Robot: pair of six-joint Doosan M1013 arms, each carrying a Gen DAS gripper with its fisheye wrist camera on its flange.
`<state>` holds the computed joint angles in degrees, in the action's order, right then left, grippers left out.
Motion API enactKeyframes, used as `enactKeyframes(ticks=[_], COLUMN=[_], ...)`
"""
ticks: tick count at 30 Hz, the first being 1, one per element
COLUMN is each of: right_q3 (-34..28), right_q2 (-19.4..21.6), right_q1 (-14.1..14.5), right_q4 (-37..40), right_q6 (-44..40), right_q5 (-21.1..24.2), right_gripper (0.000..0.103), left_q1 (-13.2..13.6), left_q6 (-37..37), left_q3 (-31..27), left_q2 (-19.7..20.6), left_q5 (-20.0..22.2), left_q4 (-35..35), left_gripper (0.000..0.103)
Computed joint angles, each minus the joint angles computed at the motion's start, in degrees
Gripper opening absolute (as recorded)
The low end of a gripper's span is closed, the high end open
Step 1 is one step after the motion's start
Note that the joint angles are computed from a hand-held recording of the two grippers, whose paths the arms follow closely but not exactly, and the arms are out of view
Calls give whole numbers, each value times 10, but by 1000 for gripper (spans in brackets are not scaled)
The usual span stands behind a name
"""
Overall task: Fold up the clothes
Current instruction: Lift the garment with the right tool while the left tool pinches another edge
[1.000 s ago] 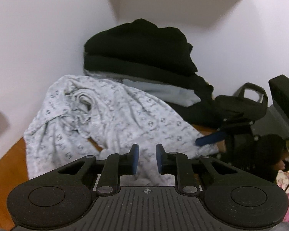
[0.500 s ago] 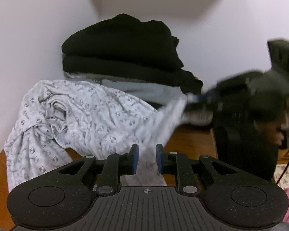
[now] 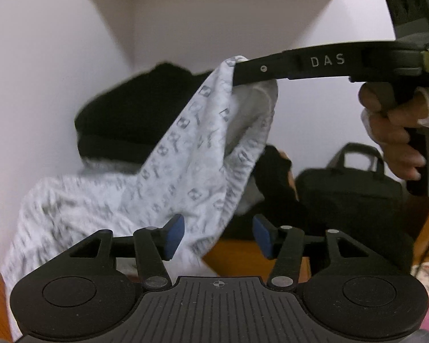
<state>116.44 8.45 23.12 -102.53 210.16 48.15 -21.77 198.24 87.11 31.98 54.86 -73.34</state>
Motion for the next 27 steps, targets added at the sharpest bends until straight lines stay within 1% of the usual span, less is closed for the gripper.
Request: enactKeyframes(ticks=[1,2,4,5,6,7,8,9,12,19,27], right_q3=[-2,-4,-9,-12,-14,-17,-18,-19,-25,-35,-81], right_q2=[-2,-3,-5,-5,-6,-7,-7,-7,-10,-20,-1], right_q1=[1,2,1,2,2,1,1,1,3,9,29], right_q4=[-3,-6,-12,-14,-15,-15,-16,-18,-19,-35,-74], right_q6=[-2,-4,-8,-12,-16,-21,-22,-23,-29,-35,-52], right_q5=[4,5,3,5,5,3,4,5,10,22,-4], right_gripper=[5,5,5,5,5,5,5,5,5,5,5], left_q1=[-3,-6,-13,-16,-18,-19,-17,-15,-5,37,93], left_q6=[0,-3,-6,0,3,2,-8,-20,-38,-18,19], left_q3=[-2,-6,-13,-14,-15,-18,-25,-33,-49,-61,-62], left_q2=[-1,-1,-1,-2,-2,-2,0,3,4,-14,-49], left_q5=[-8,-14,-29,-43,-53,-59,-56,-52,-37,-22,-23], left_q4=[-1,5,13,12,11,11,14,15,6,-69,-154], left_gripper=[57,54,46,37,25,19,9,3,2,2,2])
